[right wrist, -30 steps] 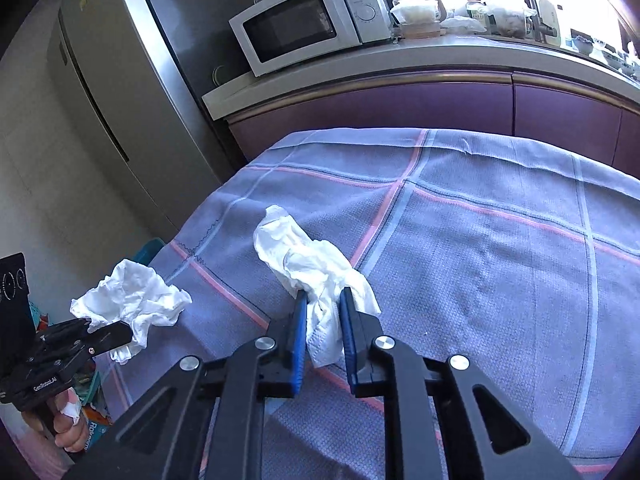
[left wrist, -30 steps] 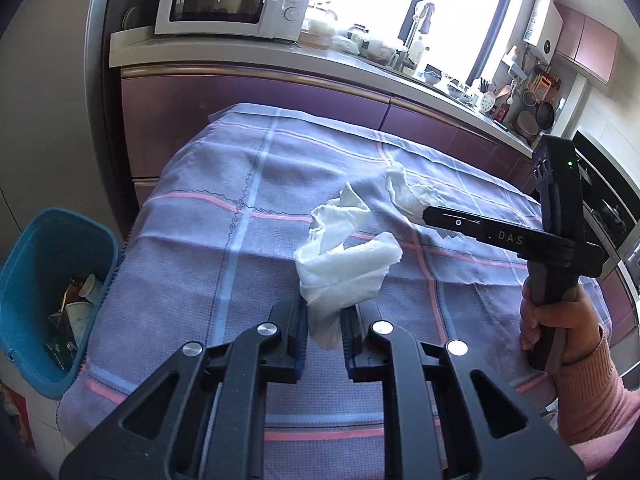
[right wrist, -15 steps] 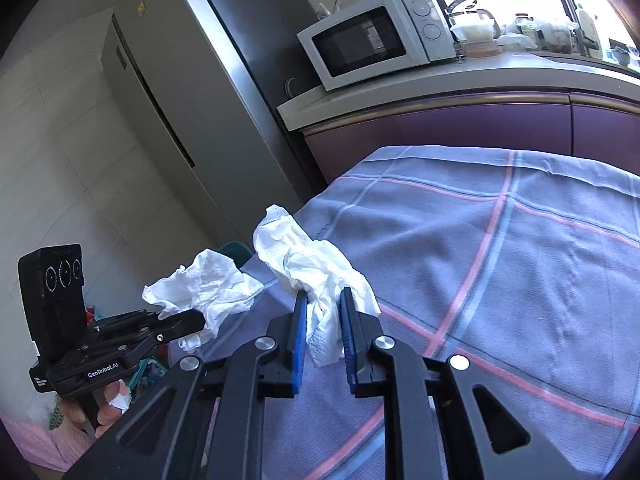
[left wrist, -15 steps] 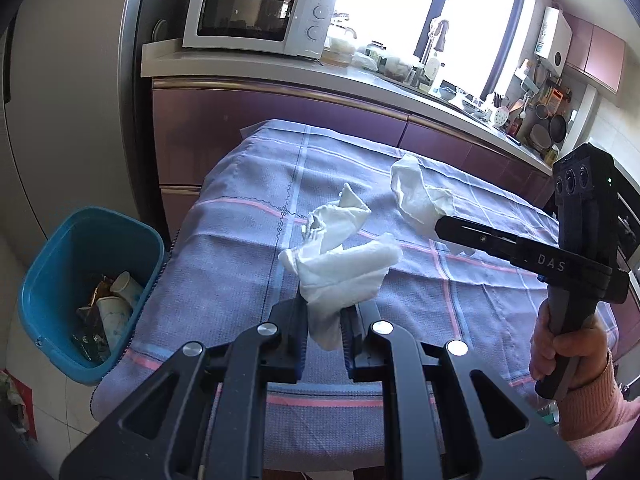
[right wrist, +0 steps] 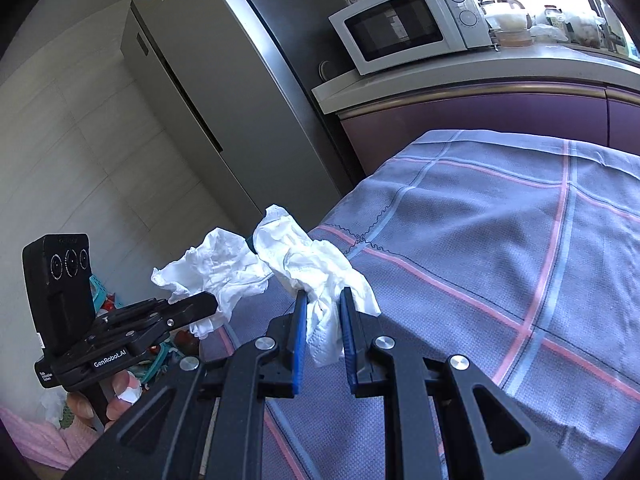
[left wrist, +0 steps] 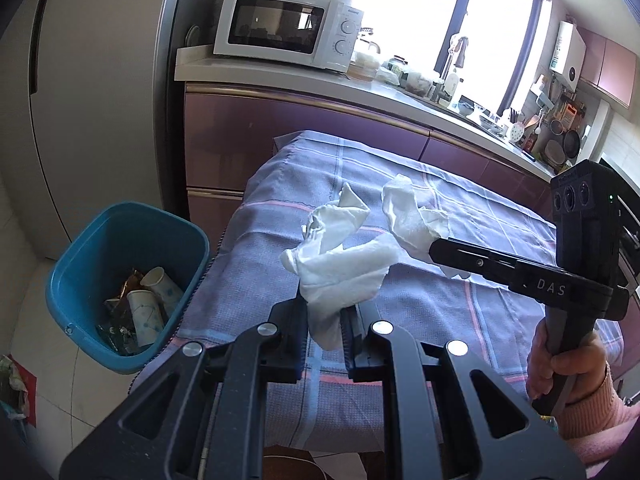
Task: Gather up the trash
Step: 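Carry both white tissues over the teal bin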
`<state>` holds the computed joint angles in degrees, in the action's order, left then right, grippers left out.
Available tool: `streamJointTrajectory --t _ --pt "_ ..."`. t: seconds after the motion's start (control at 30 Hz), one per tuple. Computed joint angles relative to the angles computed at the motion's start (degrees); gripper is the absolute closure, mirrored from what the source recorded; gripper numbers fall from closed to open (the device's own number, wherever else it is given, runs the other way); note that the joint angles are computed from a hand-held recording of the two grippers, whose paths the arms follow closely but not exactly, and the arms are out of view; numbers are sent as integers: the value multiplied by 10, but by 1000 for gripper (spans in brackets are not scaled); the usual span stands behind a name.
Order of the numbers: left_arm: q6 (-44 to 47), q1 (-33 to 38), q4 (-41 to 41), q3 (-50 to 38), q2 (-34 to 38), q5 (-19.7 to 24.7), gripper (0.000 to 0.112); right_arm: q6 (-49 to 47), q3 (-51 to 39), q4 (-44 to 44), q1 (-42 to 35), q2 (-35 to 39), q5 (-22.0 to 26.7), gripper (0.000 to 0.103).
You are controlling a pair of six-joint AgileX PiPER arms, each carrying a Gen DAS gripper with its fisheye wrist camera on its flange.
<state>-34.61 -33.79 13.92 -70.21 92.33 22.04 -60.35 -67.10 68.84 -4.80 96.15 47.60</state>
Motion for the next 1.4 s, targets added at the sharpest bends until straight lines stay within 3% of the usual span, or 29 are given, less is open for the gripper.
streamJointTrajectory --t 1.4 --pt "-45 76 32 93 -81 -16 98 49 -67 -20 108 42 -16 88"
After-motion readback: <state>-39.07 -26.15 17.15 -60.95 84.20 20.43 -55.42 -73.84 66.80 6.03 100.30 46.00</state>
